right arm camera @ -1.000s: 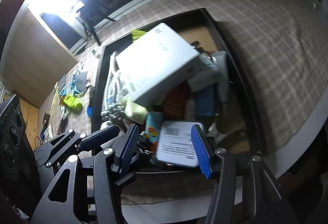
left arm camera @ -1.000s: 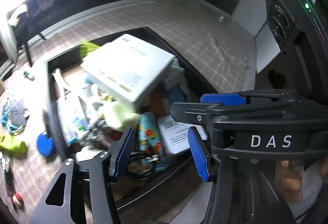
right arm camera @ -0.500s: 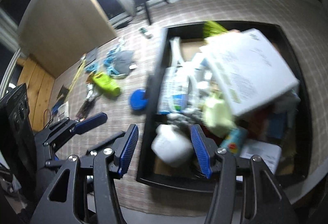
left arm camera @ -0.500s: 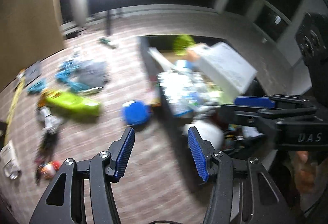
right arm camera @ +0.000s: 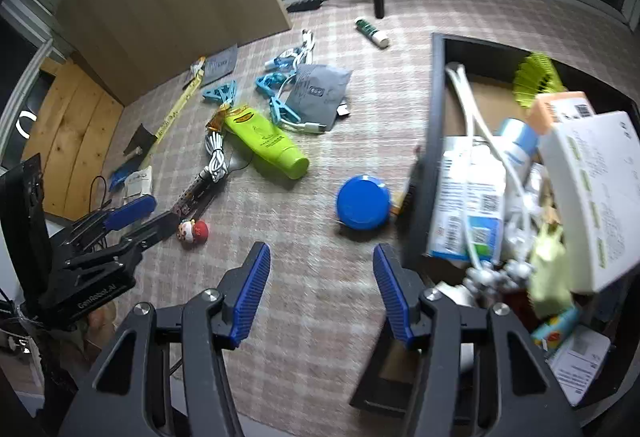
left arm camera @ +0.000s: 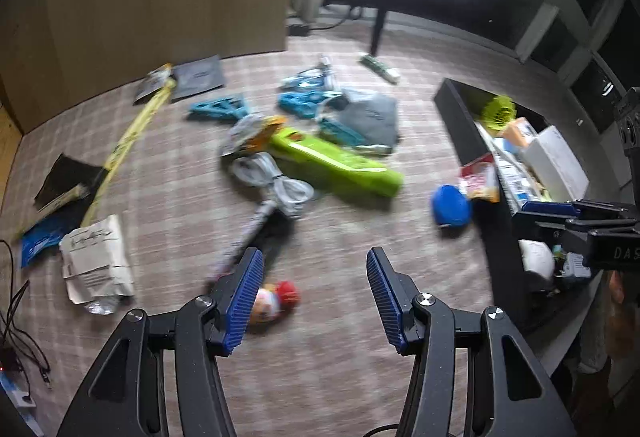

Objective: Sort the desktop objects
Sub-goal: 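Grasp the blue round lid with the right tool while the left tool grasps the patterned lighter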

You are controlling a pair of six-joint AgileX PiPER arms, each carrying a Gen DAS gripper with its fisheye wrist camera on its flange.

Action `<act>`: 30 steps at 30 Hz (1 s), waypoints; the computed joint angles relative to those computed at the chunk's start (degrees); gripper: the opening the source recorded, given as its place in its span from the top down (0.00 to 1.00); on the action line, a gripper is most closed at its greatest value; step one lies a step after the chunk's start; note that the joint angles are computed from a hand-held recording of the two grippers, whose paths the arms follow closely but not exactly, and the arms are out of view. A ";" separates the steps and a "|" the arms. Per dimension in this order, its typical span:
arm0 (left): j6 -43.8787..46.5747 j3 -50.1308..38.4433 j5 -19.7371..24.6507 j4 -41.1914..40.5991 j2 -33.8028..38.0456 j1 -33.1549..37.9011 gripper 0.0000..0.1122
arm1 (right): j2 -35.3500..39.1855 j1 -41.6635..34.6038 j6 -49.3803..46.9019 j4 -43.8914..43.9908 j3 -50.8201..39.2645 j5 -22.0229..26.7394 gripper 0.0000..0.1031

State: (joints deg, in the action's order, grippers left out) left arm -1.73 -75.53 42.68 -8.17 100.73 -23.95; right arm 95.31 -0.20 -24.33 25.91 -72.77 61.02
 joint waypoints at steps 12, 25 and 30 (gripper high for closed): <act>11.48 -4.87 4.00 -4.30 7.86 8.25 0.56 | 15.13 12.14 10.78 -17.45 -14.51 -0.14 0.45; 14.29 -13.17 8.95 -5.61 15.81 8.29 0.63 | 24.52 11.75 5.21 -18.99 -24.95 6.26 0.40; 14.50 -15.99 10.72 -6.79 18.21 9.17 0.68 | 26.81 11.84 3.03 -19.65 -28.33 8.54 0.39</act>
